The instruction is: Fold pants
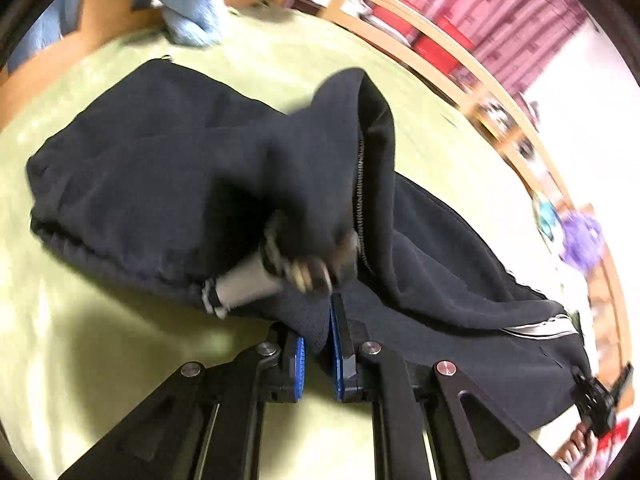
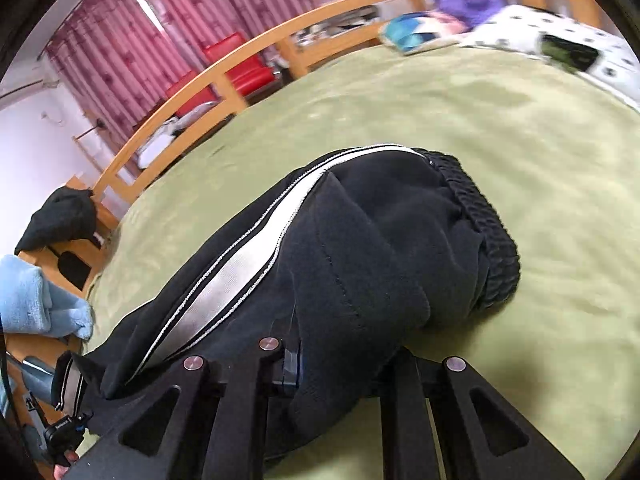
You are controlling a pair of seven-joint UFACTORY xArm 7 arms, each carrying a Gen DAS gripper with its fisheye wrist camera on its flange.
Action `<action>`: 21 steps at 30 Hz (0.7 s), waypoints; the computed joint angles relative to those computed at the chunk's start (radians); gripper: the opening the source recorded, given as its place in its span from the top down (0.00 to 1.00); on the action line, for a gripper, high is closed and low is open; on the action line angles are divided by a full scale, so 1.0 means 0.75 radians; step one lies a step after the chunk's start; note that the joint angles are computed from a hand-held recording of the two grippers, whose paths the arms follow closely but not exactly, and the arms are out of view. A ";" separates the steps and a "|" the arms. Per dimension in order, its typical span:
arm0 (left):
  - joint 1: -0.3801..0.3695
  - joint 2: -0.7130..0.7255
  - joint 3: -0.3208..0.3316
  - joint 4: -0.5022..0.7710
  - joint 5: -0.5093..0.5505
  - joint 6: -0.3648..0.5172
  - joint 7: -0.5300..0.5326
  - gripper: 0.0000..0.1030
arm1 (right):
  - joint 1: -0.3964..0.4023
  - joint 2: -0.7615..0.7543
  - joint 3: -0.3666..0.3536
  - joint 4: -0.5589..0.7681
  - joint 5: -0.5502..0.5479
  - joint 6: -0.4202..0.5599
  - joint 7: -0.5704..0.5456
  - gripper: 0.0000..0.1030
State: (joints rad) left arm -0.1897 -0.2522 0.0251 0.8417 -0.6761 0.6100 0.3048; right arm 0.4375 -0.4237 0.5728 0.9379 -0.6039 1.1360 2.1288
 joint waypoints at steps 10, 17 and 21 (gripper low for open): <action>-0.038 -0.256 0.008 -0.185 0.221 0.165 -0.028 0.77 | 0.145 -0.212 0.102 -0.106 0.451 0.241 -0.045 0.52; -0.002 -0.406 0.077 -0.255 0.306 0.075 0.084 0.42 | 0.116 0.012 0.283 0.178 0.285 0.492 0.091 0.42; -0.043 -0.380 0.102 -0.227 0.257 0.082 0.119 0.42 | 0.121 0.138 0.342 0.265 0.124 0.480 0.228 0.38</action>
